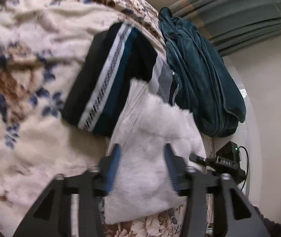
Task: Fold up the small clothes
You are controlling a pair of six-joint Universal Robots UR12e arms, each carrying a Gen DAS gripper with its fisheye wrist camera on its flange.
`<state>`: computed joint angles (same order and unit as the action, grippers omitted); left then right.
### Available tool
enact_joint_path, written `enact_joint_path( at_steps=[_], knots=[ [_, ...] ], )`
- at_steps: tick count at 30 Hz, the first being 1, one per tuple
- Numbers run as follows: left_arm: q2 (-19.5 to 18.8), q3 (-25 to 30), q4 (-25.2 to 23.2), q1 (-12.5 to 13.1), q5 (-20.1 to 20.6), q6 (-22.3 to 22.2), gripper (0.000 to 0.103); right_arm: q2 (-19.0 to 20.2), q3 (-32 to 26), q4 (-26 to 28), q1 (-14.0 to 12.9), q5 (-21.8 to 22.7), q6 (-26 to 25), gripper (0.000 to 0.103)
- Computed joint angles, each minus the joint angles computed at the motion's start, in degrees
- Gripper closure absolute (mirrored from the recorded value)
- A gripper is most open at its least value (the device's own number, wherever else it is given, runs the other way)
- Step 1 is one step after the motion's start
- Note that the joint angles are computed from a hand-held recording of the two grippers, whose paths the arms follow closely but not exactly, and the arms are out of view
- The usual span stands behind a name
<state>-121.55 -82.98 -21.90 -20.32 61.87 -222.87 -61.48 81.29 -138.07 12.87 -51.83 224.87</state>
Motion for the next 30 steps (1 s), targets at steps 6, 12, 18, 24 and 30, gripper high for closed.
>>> enact_joint_path(
  at_steps=[6, 12, 18, 24, 30],
  knots=[
    [-3.6, 0.8, -4.0, -0.8, -5.4, 0.3, 0.049, -1.4, 5.4, -3.9, -1.4, 2.1, 2.6, 0.069],
    [-8.2, 3.2, 1.2, -1.3, -9.3, -3.6, 0.035, -0.1, 5.1, -2.1, -2.0, 3.1, 0.8, 0.069],
    [-8.8, 1.0, 14.0, -1.8, -9.9, -10.8, 0.064, 0.6, 3.9, 0.0, -2.6, 3.5, -0.6, 0.069],
    [-4.0, -1.2, 12.3, -2.9, -5.8, -7.3, 0.071, -0.5, 4.4, -2.9, -2.6, 3.9, 0.5, 0.07],
    [-0.9, 0.9, 11.8, -2.2, -6.3, -6.2, 0.072, -3.0, 4.0, -7.6, -2.4, 5.7, 3.5, 0.07]
  ],
)
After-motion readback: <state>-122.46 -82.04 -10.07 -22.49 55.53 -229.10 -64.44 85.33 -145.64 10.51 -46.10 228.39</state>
